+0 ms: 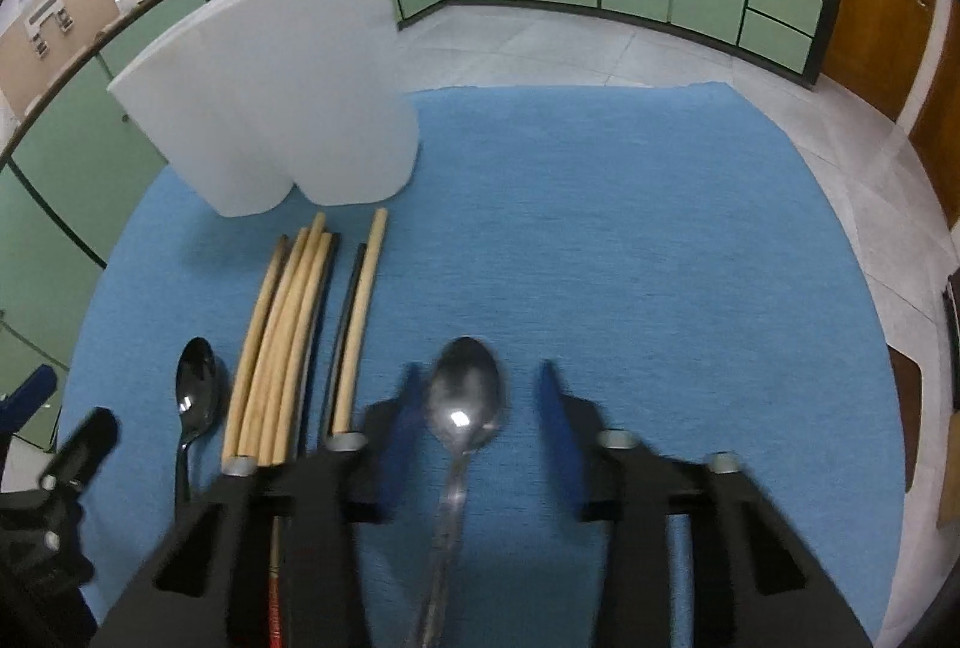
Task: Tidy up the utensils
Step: 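Move the right gripper to the silver spoon and close on its handle, then lift the silver spoon with the right gripper while the left gripper grasps the black spoon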
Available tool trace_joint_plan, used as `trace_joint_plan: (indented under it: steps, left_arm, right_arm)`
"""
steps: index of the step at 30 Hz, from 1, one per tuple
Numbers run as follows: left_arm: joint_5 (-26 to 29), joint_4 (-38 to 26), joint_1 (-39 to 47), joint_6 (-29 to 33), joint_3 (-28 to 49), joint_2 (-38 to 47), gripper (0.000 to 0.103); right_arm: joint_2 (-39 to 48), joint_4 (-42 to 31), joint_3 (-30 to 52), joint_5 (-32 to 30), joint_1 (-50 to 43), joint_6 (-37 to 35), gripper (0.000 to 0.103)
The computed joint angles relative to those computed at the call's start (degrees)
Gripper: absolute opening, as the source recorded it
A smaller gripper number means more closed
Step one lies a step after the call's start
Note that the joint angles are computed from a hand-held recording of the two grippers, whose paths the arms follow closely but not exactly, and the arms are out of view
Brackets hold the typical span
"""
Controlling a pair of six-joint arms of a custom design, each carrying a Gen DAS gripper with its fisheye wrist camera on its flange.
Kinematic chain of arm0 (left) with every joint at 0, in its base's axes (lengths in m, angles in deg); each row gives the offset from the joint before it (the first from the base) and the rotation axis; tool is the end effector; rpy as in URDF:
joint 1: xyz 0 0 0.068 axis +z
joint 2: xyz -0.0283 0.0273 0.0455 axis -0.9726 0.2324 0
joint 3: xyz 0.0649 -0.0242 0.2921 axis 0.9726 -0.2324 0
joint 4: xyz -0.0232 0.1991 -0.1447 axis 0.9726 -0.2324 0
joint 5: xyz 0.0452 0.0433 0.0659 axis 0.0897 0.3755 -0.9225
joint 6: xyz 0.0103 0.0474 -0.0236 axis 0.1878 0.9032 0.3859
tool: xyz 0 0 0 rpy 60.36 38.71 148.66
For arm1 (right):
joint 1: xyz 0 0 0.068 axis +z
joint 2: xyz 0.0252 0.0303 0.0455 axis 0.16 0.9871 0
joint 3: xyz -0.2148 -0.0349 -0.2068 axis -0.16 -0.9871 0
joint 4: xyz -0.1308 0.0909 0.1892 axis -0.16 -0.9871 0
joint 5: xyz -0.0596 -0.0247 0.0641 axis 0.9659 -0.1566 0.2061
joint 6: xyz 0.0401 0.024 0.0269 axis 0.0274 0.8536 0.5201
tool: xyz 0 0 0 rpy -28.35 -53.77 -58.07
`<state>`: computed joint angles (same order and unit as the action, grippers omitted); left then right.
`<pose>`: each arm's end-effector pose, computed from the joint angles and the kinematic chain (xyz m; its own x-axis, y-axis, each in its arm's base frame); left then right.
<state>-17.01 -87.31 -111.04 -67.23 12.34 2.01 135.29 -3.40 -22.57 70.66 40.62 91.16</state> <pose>0.2503 -0.1580 0.2096 -0.7581 0.1414 -0.6366 0.1412 0.9886 0.0514 0.2439 0.1397 0.1910 -0.8389 0.1317 -0.5281 0.0732 0.9888 0.1302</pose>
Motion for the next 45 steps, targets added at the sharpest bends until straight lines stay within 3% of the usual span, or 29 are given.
trace_joint_plan:
  steps: [5, 20, 35, 45]
  left_arm:
    - [0.44, 0.34, -1.08, 0.58, 3.69, 4.79, 0.098]
    - [3.48, -3.23, 0.86, 0.26, 13.75, 15.83, 0.098]
    - [7.05, -6.4, 3.11, -0.12, 12.61, 12.2, 0.098]
    - [2.55, -7.82, -1.28, -4.34, 6.61, 7.68, 0.098]
  right_arm:
    - [0.47, 0.77, -0.32, 2.02, 1.99, 0.37, 0.027]
    - [-0.41, 5.54, -2.93, -3.73, -4.17, -3.3, 0.027]
    - [0.16, 5.74, -2.87, -2.15, -2.24, -3.19, 0.027]
    - [0.69, 6.19, -2.84, -1.8, -1.73, -2.84, 0.027]
